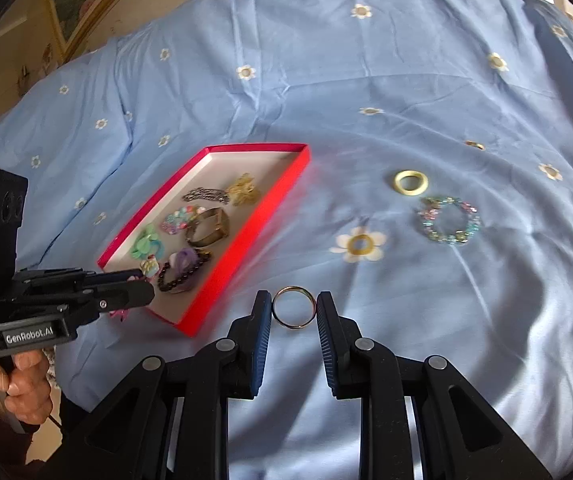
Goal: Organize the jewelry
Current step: 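Carry the heart clip and gold ring over the red box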
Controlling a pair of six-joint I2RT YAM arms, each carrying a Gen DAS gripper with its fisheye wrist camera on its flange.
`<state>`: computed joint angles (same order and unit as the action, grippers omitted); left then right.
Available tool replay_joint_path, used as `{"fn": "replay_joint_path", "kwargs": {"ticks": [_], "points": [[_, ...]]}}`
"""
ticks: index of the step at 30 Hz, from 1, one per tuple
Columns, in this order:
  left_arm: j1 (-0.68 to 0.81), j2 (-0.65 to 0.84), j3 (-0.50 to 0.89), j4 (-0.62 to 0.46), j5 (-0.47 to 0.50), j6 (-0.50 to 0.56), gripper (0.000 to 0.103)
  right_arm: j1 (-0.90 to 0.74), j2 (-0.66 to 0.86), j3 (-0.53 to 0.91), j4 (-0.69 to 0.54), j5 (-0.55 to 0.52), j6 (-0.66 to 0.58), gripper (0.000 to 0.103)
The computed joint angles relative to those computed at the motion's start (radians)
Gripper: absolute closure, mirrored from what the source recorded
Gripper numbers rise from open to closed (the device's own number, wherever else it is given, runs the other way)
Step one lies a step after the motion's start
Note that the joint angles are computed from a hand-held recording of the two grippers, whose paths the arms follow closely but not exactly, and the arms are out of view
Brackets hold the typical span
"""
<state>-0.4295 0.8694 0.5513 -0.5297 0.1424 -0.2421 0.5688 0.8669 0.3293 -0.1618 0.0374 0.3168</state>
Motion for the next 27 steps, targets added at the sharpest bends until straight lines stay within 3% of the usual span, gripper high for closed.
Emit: {"fn": "replay_joint_path", "kwargs": {"ticks": [12,27], "points": [[0.24,-0.096,-0.028,-0.076,0.087,0.096,0.086,0.146,0.167,0.072,0.086,0.028,0.026,0.08],[0.495,-0.029,-0.021,-0.066,0.182,0.249,0.086,0.241,0.431,0.225,0.187,0.013,0.005,0.08]]}}
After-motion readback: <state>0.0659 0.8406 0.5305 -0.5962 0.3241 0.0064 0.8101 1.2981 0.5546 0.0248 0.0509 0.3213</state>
